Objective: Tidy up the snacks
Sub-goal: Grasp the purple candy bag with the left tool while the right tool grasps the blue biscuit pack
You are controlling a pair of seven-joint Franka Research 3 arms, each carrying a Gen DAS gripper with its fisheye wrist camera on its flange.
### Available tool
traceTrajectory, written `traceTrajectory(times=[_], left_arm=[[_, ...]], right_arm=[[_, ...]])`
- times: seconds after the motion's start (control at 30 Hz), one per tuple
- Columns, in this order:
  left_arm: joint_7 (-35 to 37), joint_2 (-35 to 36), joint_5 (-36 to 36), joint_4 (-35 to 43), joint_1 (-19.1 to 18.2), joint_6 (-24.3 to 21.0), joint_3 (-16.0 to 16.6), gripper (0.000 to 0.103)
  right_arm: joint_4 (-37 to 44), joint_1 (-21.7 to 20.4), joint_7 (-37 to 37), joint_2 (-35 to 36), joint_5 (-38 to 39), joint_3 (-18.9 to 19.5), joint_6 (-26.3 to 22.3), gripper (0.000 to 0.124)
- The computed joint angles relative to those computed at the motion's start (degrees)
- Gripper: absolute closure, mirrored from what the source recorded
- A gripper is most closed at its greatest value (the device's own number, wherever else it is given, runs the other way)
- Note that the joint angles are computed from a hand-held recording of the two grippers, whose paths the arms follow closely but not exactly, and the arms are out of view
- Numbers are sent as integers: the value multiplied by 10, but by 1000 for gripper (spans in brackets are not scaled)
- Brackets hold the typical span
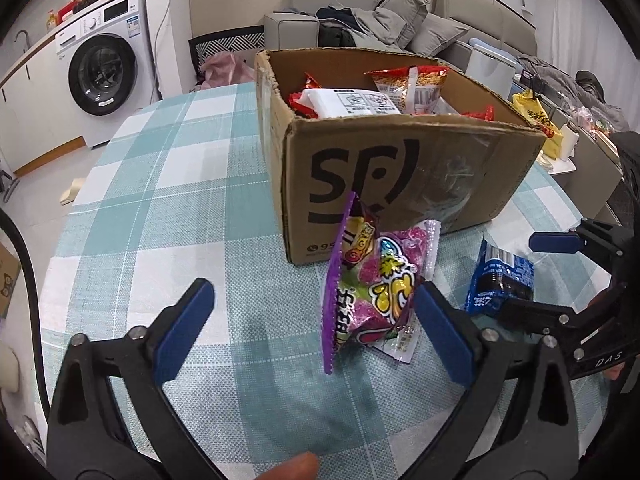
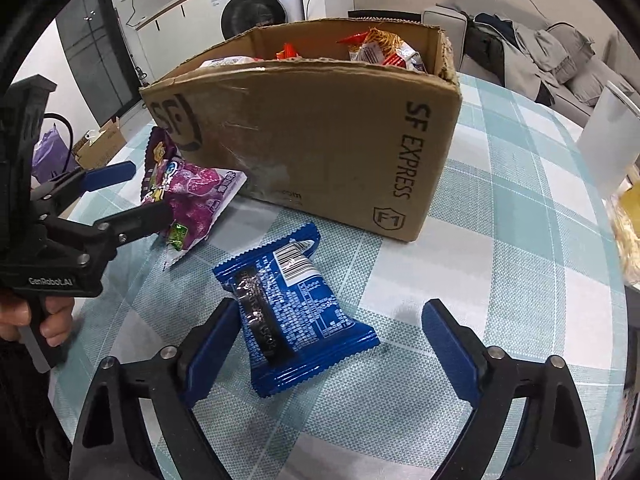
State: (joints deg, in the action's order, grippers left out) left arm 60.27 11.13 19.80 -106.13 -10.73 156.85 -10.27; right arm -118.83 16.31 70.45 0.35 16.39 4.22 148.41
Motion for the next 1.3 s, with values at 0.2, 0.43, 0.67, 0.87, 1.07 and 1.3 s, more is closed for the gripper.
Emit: traceTrajectory(times=[0.2, 0.43, 0.67, 0.87, 1.07, 1.3], left_arm=[[103, 5, -95, -1, 22, 11, -30, 43], [172, -2, -154, -17, 23, 36, -41, 66], [216, -11, -201, -27, 25, 45, -47, 66], [238, -19, -229, -35, 25, 51, -48, 66], [250, -29, -248, -44, 24, 56, -47, 66], [257, -39, -257, -50, 20, 63, -44, 66]], right_arm=[[2, 6, -37, 0, 32, 4, -7, 40], [-3, 15, -52, -6, 42, 10, -7, 48], [1, 20, -40, 1, 28, 11, 3, 51], [-6, 24, -45, 10, 27, 13, 32, 51], [-6, 26, -100, 11, 85, 17, 28, 79], [-5, 29, -120, 11, 104, 18, 31, 80]])
